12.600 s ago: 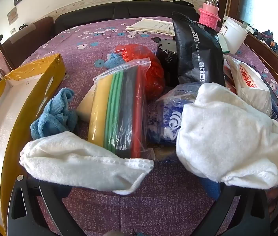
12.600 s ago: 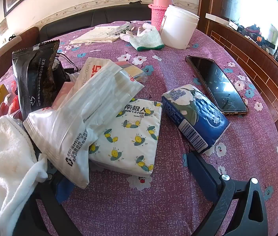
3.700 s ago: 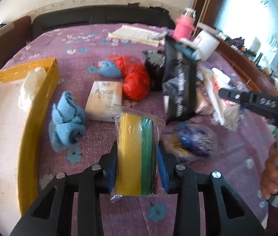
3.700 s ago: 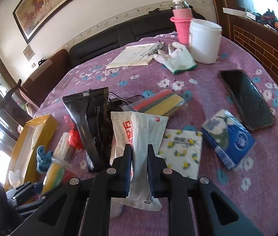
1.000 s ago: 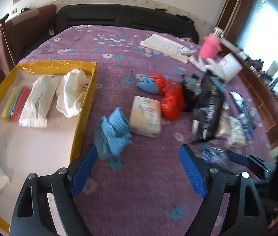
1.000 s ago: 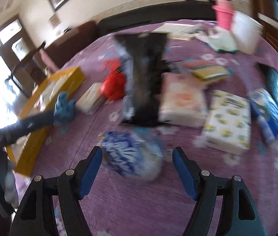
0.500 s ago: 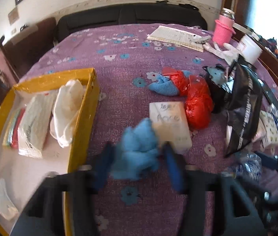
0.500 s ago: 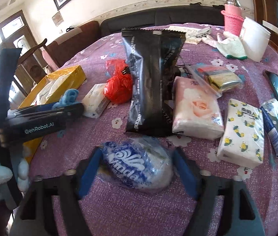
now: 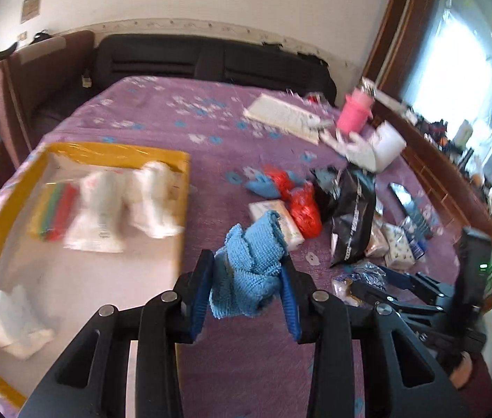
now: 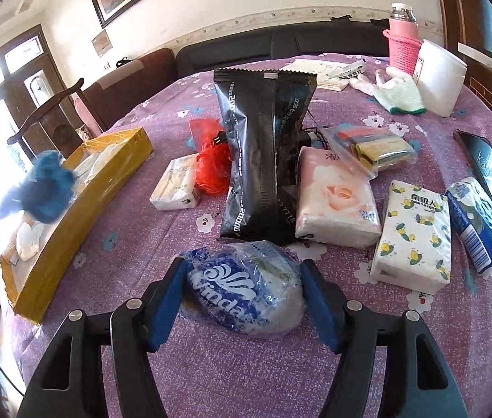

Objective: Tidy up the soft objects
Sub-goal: 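Carry the blue towel and Vinda bag into the tray and open both grippers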

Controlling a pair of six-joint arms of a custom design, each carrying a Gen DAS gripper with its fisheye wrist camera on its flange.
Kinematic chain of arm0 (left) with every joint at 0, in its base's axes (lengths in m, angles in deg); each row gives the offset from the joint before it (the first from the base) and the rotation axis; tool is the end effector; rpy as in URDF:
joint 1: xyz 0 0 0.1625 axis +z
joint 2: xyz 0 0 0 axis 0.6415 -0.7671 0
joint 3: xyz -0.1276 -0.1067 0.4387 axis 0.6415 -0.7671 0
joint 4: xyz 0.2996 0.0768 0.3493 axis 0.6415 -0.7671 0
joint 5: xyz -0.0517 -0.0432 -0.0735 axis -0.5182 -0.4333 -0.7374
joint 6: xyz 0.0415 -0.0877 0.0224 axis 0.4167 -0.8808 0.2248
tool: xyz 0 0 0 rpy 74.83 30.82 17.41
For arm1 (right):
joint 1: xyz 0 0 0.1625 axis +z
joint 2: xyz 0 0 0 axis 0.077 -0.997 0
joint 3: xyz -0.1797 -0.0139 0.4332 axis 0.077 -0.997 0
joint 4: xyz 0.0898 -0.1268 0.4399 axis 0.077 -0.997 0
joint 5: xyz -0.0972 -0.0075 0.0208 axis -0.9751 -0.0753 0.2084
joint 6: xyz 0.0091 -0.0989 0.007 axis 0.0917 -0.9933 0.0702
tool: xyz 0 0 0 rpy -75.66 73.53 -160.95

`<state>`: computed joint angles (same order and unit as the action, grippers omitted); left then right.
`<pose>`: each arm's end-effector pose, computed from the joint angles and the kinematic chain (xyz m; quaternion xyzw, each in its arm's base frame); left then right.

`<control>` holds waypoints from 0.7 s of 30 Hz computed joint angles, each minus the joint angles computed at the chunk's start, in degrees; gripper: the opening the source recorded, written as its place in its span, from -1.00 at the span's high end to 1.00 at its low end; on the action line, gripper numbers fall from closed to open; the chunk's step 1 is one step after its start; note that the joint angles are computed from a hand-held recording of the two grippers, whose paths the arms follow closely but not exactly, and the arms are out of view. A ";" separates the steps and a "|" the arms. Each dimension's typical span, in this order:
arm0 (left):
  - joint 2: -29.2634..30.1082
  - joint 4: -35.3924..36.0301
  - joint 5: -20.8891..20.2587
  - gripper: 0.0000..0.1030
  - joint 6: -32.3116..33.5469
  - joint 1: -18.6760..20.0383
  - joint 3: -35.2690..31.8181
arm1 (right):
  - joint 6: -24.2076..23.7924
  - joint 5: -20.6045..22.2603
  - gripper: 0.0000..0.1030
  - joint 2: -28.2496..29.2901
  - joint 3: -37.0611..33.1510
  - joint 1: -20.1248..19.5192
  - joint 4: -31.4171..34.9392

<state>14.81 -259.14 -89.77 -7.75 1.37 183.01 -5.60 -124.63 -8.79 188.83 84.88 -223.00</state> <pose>-0.3040 -0.4888 0.0589 0.3954 0.8949 -0.1766 0.1077 0.0789 -0.3198 0.2107 -0.0553 -0.8626 0.4228 0.2722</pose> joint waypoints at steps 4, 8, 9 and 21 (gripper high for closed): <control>-4.99 0.78 3.03 0.31 1.17 1.89 1.04 | 1.99 -2.36 -0.36 -0.17 -0.20 2.39 1.23; -7.64 1.66 8.42 0.31 1.57 4.74 -0.05 | 3.63 -4.11 -0.37 -0.97 -1.89 7.92 5.27; -7.97 2.12 8.92 0.31 1.38 5.38 -0.46 | 3.63 -4.96 -0.37 -0.75 -2.91 9.88 6.67; -2.23 6.50 13.46 0.31 5.55 11.06 -10.02 | 2.61 -6.27 -0.37 8.90 -17.81 20.64 18.40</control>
